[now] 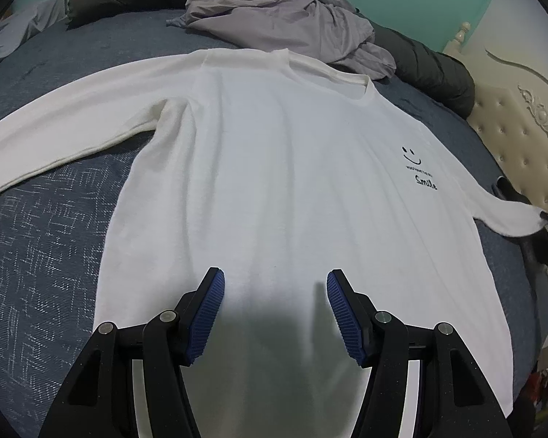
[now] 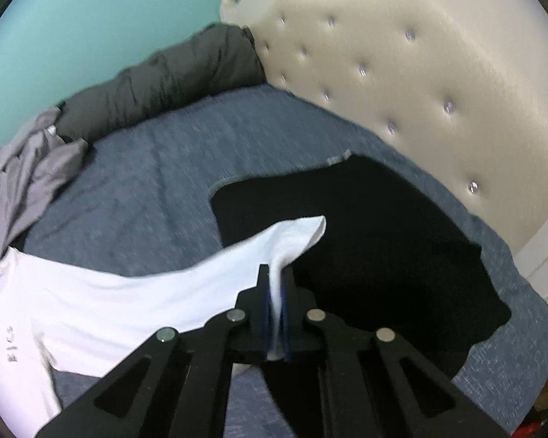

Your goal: Fold clothes

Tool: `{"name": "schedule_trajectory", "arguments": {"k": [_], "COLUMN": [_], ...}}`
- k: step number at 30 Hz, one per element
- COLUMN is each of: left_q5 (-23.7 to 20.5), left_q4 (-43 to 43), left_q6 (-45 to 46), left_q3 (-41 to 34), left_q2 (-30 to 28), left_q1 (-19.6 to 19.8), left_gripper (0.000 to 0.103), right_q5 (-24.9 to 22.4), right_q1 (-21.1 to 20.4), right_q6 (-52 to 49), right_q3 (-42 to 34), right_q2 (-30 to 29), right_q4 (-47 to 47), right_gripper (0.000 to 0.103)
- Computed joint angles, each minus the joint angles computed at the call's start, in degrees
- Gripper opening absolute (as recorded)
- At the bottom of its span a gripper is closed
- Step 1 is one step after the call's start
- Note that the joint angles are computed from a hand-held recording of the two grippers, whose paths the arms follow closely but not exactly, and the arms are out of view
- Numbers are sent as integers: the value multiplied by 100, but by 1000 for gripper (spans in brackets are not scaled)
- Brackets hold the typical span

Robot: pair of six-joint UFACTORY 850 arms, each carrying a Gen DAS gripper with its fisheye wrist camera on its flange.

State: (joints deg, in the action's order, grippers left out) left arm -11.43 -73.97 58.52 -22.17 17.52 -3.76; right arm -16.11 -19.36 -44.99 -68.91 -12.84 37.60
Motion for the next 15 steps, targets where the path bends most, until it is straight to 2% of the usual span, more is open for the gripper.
{"name": "schedule_trajectory", "arguments": {"k": [8,15], "left_q5": [-100,-286], "left_q4": [236,437], "left_q6": [-230,-377], "left_q3": [80,211], "left_q2": [265,615], "left_q1": [128,327], "left_gripper": [63,63], "right_q5": [-608,-1353], "right_q1": [214,609], "right_q6": [-1064,-1235], "right_q3": [-106,-333], "right_q2": [361,634], "right_q4": [1303,1977], "right_gripper": [4,4]}}
